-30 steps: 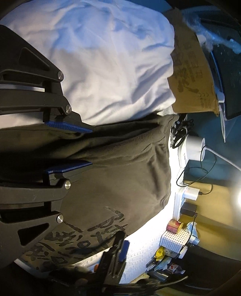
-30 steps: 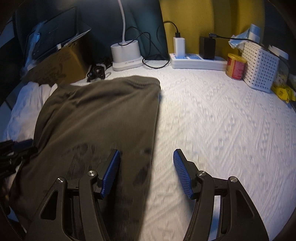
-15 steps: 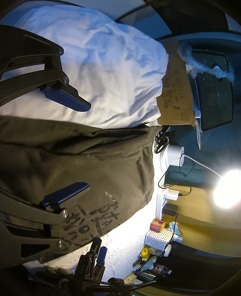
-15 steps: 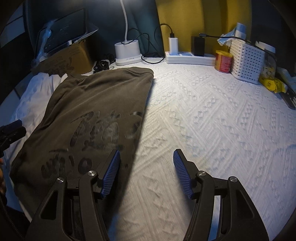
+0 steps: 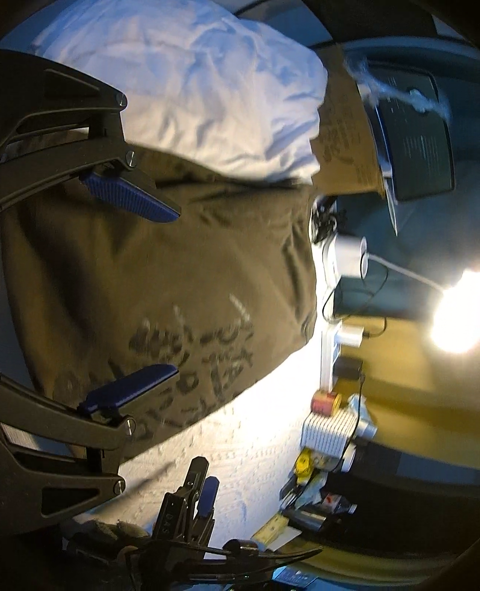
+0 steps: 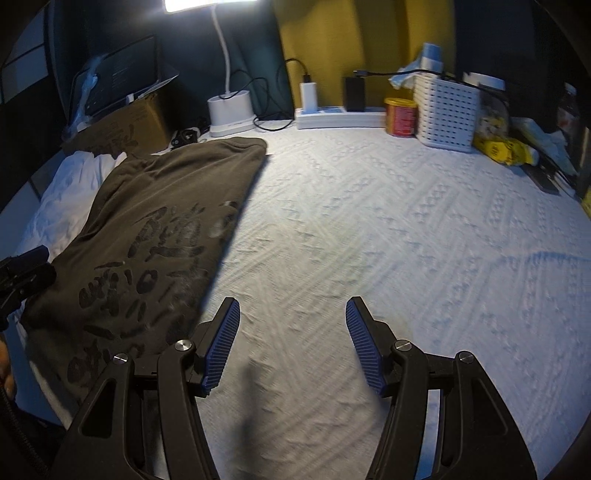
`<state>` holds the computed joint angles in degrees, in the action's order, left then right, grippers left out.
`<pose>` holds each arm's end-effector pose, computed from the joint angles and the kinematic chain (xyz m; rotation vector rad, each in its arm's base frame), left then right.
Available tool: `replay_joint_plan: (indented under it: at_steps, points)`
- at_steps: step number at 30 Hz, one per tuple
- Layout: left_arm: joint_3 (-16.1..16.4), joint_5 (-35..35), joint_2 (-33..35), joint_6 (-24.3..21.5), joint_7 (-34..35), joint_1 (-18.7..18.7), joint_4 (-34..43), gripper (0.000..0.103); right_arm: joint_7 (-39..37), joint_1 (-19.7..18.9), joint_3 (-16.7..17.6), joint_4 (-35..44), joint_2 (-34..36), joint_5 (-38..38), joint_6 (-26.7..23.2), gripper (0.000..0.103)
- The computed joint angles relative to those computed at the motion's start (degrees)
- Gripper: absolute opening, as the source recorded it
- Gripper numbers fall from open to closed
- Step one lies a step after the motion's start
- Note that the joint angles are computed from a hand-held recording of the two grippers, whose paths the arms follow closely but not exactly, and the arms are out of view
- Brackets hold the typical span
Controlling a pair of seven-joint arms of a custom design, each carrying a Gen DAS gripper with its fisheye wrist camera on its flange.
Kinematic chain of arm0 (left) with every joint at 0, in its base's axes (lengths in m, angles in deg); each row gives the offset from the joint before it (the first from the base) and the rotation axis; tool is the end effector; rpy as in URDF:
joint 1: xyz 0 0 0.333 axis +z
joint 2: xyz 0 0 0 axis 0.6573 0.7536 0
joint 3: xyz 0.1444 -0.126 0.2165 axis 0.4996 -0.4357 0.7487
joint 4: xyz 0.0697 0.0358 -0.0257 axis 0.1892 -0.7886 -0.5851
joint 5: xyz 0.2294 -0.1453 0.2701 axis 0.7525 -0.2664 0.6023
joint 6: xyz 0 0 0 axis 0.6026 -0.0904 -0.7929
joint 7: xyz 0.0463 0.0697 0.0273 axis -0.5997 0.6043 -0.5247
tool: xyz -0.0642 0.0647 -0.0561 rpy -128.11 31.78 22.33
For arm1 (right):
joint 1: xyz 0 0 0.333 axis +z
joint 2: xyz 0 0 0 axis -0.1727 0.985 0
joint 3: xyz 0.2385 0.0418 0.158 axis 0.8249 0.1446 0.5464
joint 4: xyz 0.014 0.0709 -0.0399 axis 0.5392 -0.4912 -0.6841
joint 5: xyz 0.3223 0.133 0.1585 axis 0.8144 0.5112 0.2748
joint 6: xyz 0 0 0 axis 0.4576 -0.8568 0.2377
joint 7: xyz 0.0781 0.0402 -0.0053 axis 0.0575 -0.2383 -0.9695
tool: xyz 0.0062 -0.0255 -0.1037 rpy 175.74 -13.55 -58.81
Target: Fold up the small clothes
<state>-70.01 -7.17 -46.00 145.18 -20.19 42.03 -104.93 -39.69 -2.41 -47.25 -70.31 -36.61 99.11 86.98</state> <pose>0.5459 -0.1114 0.4897 -1.7640 1.5957 -0.7782 0.6659 0.1421 0.4470 -1.9716 1.2545 -0.3677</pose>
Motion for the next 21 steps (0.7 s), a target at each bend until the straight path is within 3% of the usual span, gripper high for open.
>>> replay_joint_plan:
  at_steps: [8, 11, 15, 21]
  points:
    - [-0.7, -3.6, 1.9, 1.0, 4.8, -2.5, 2.3, 0.079, -1.0, -1.6, -0.8, -3.2, -2.5, 2.4, 1.2, 0.063]
    - [-1.0, -1.8, 2.7, 0.4, 3.7, -3.2, 3.9, 0.08, -0.6, -2.1, -1.4, -3.4, -3.1, 2.4, 0.1, 0.063]
    - [-1.0, 1.7, 3.8, 0.8, 1.6, -4.0, 6.2, 0.098, -1.6, -3.1, -1.7, -4.0, -4.4, 4.3, -0.6, 0.063]
    - [-1.0, 4.4, 5.6, 2.2, 1.3, -5.8, 10.0, 0.098, -3.8, -3.9, -2.5, -5.1, -6.6, 6.9, 0.2, 0.063]
